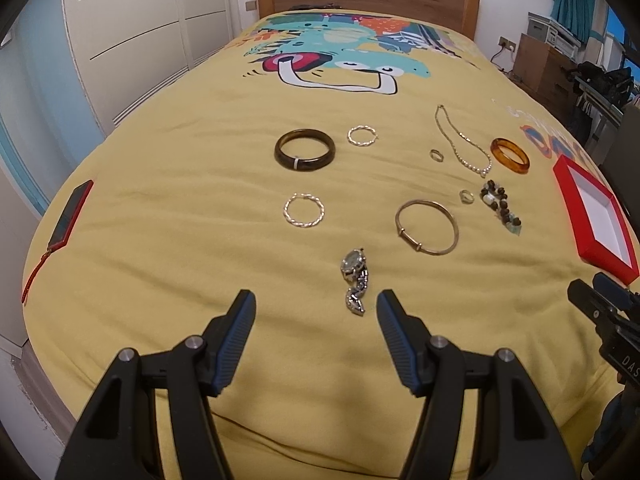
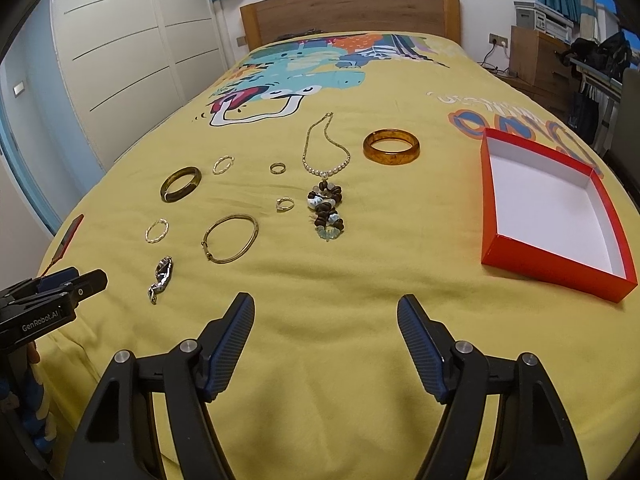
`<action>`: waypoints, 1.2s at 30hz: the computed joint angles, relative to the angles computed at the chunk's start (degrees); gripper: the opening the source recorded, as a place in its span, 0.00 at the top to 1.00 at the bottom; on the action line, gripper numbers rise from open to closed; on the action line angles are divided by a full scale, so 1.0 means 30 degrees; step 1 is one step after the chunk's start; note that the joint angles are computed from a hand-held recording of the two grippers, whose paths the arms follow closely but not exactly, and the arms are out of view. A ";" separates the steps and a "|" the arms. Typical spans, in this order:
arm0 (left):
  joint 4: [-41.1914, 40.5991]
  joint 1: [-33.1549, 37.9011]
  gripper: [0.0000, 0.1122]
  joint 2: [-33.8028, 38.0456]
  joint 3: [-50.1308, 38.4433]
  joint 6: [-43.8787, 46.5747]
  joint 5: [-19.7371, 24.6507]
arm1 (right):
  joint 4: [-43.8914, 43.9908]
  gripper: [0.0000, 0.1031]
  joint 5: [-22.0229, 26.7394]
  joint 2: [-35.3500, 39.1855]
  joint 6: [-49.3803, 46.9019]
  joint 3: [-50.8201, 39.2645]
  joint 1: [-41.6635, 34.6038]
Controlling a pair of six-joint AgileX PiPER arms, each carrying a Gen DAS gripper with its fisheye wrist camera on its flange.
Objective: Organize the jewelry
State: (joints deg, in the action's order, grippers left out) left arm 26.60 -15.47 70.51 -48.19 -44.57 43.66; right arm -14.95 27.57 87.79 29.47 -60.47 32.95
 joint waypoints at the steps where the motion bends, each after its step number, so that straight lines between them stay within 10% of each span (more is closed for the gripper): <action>1: 0.0022 -0.0015 0.46 0.0067 -0.0033 0.0011 -0.0007 | 0.0050 0.29 0.0053 0.0040 -0.0083 -0.0057 -0.0007; 36: -0.5264 0.3034 0.46 0.3635 -0.1029 0.5401 -0.3474 | 0.4717 0.29 0.0847 0.5576 -0.6677 -0.5935 -0.1648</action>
State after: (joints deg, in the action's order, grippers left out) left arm 10.81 -6.37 81.41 -51.27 -28.37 33.24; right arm -0.80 30.11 104.52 9.44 -78.28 28.01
